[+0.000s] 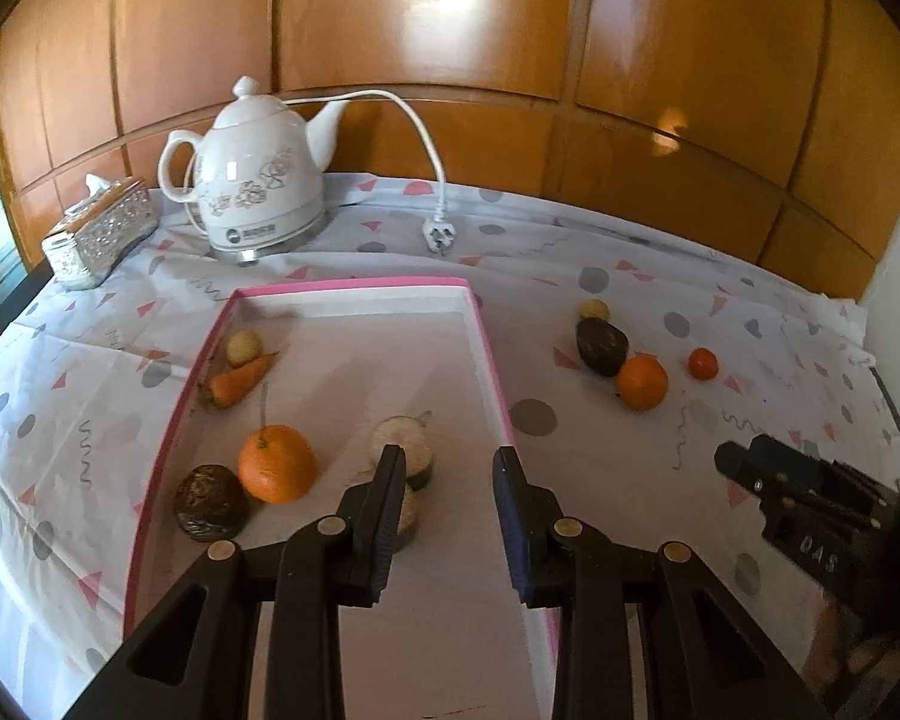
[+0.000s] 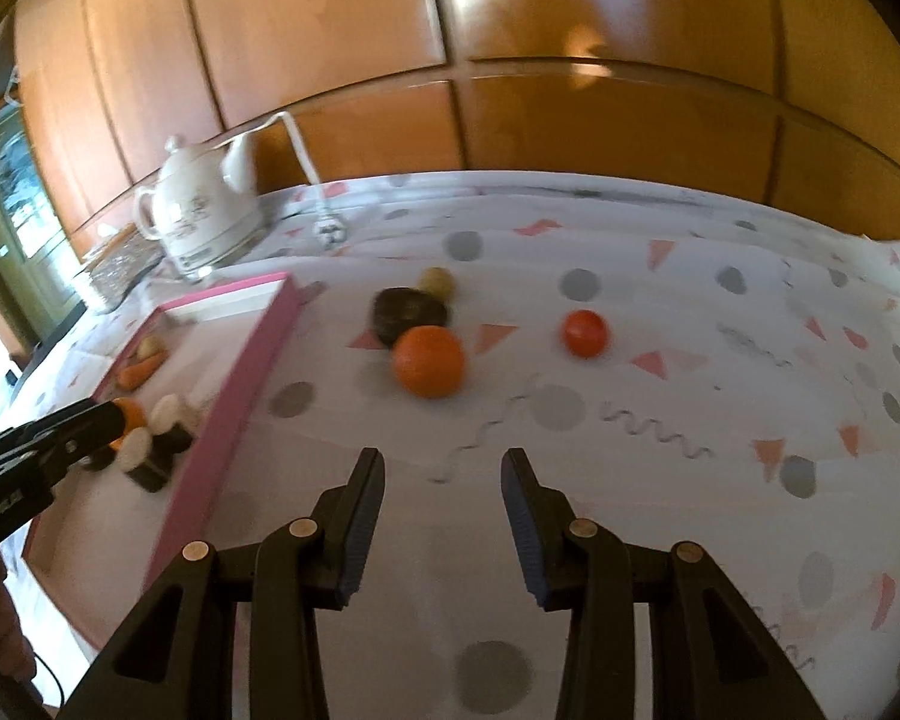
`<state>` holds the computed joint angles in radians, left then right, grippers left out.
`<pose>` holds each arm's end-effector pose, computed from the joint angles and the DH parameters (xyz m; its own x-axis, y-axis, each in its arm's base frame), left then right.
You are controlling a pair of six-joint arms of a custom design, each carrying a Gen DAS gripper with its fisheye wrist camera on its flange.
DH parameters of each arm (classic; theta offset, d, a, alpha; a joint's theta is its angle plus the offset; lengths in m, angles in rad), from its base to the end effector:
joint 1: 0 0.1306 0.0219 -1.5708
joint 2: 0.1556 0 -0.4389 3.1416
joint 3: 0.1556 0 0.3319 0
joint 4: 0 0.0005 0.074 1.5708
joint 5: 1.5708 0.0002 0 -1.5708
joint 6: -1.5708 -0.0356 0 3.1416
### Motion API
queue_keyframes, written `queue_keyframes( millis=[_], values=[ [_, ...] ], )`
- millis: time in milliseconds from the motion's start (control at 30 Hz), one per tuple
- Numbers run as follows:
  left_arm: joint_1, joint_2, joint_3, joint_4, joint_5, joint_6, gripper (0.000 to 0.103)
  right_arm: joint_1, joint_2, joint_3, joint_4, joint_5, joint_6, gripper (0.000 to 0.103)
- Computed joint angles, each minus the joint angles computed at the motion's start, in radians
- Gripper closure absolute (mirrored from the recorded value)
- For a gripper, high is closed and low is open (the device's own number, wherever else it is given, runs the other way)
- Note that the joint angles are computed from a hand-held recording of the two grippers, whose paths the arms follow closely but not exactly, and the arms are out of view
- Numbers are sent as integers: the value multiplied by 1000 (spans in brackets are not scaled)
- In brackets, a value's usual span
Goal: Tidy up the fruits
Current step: 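Move both open grippers back toward the remaining fruits beside the tray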
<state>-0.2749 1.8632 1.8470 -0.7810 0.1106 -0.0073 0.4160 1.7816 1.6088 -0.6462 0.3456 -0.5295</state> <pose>0.5957 -0.1726 0.4424 -0.6860 0.2010 -0.6993 0.3491 0.9342 -0.0739 0.5350 0.2226 0.4046 -0.6618 0.2272 -0.7144 0.1920 0.9726 0.1314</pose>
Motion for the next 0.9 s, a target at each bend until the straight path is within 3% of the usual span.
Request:
queue_keyframes(
  millis=[567, 900],
  values=[
    [-71, 43, 42, -55, 8, -52, 72, -97, -33, -72, -9, 25, -48, 62],
    [-101, 82, 81, -96, 29, -39, 72, -117, 5, -27, -25, 3, -14, 62]
  ],
)
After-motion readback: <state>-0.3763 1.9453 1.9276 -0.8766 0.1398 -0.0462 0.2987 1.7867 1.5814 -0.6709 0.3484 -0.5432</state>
